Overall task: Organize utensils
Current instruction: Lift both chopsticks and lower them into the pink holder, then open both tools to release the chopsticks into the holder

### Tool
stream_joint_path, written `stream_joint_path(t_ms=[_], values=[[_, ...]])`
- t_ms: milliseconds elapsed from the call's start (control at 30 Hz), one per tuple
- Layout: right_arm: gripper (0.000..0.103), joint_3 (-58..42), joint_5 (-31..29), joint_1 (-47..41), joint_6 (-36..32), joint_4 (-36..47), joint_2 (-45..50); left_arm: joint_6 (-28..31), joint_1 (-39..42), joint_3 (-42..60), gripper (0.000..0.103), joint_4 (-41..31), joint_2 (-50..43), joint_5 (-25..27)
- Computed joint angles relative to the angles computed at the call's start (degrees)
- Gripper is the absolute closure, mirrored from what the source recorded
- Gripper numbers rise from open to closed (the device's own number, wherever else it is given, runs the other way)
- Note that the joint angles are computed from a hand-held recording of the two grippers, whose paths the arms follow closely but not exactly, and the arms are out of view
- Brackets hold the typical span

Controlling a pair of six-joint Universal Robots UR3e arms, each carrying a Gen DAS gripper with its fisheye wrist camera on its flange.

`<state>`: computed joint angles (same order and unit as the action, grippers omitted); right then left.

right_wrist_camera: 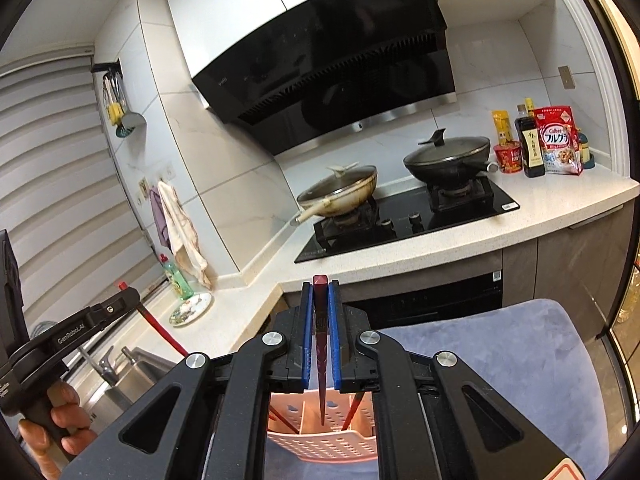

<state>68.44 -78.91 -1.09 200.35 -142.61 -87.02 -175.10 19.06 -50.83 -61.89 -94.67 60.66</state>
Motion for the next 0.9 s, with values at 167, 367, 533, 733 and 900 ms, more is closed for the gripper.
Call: stream_joint_path(t_ms=[167,367,533,733,900], values=[[0.096,3.0,-0.4,1.0,-0.6,-1.7,2.1,0.8,-1.9,-5.6,0.096,3.5,-0.8,2.2],[0.096,4.8,-1.1,2.4,-1.5,-2.3,4.3,1.7,-3.3,-10.5,0.096,5.3,-1.0,4.2],[0.095,5.0,-1.3,2.7,-1.9,-1.5,5.0,1.5,-4.0,-12.7,0.095,6.3,-0.3,5.4],[0.089,5.7,-1.2,2.3,-1.6,-1.0,2.8,0.9,-2.9,-12.7,0.090,5.5,1.2,5.0],[0.083,8.5,0.5,1.1,-1.7,-0.3,-2.7,1.3,0.1,-14.2,0.079,3.9,5.2,2.6]])
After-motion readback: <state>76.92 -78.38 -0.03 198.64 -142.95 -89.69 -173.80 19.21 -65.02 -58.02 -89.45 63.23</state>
